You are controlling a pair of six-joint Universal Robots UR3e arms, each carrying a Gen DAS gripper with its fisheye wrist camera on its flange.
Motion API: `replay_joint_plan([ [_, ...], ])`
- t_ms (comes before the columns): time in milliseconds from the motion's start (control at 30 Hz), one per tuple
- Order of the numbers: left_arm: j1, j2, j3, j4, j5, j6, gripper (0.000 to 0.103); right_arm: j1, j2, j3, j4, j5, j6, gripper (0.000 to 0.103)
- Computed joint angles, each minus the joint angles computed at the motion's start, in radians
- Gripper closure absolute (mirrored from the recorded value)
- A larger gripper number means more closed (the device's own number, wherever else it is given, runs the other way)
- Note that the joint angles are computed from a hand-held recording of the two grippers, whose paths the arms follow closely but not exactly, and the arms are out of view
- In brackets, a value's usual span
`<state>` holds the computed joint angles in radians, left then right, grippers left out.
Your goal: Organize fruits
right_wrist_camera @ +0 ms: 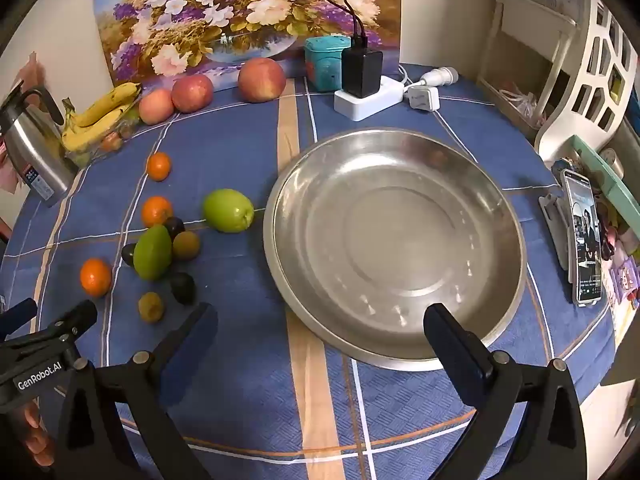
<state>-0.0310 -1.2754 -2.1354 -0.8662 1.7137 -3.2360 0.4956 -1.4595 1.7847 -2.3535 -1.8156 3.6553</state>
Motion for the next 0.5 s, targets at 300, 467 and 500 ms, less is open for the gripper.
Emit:
replay_joint_plan([
  [300, -0.046, -0.046, 0.033, 0.001, 0.013, -0.048, 0.0, 0.001, 0.005, 0.001, -0.001, 0.001, -0.004, 0.001],
  [467, -0.007, -0.008, 0.013, -0.007, -0.035, -0.023, 0.0, 0.001, 0.007, -0.009, 0.009, 0.001, -0.005, 0.001],
  [500, -0.005, -0.007, 0.012, -0.007, -0.039, -0.022, 0.0, 0.001, 0.006, -0.009, 0.01, 0.001, -0.006, 0.001],
])
